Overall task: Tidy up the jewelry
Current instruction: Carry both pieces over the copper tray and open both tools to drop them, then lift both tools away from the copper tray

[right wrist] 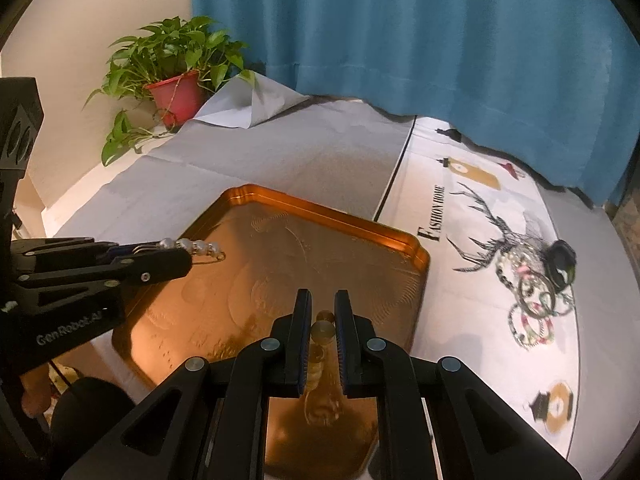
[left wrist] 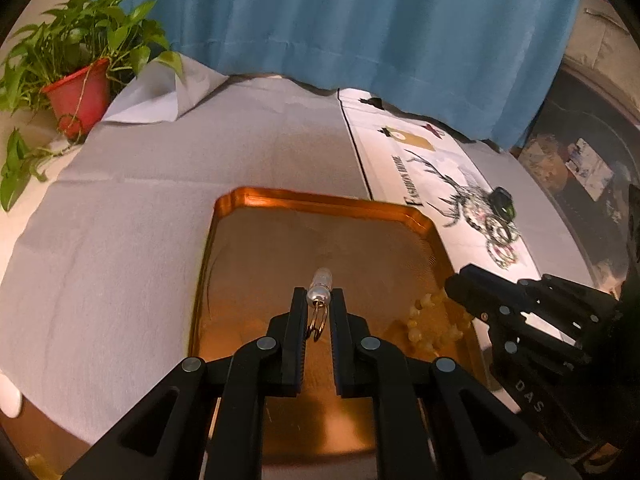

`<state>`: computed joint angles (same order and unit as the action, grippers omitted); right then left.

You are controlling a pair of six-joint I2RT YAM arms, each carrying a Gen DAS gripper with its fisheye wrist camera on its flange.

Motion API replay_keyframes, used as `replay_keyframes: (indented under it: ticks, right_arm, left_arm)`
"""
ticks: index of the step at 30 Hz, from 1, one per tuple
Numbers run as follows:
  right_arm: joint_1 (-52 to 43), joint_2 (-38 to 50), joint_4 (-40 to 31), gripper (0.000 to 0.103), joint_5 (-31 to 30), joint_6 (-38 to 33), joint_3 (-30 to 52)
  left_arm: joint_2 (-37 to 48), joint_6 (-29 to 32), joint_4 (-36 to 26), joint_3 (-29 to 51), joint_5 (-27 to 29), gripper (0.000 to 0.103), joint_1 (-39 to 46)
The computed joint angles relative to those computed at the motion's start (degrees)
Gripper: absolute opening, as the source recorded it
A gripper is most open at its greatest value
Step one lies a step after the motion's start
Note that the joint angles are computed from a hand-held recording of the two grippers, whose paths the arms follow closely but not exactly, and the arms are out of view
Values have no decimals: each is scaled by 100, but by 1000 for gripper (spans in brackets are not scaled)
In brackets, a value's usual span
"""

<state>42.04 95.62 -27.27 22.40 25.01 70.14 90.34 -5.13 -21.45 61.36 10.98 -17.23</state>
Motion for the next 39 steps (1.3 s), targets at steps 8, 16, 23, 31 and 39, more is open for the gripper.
replay_keyframes:
  ticks: [8,16,23,31,39]
  right_arm:
    - [112,-191,-438,80,334,208,-256]
    - [1603,-1325,-2020,80,934,2184,-1205]
    - [3175,-1699,-3416,80,1772,4081,-861]
    - [4519,-1361,-4963,81,2451,5707,-16]
    - [5218,-1124,-5971,81,2612,6878,390]
  left_arm:
    - [-423,-82,37,-517,-876,96,13]
    - [-2177,-407,-1138,-1791,-755,96,114]
    - [-3817,-883,-2257,-2116,-1170,96,-672]
    - [-5097,-1679,-3416,-1779,-2261,96,-2170]
    - [-5337,-2454,-4007,-1413,-3124,96,-3385]
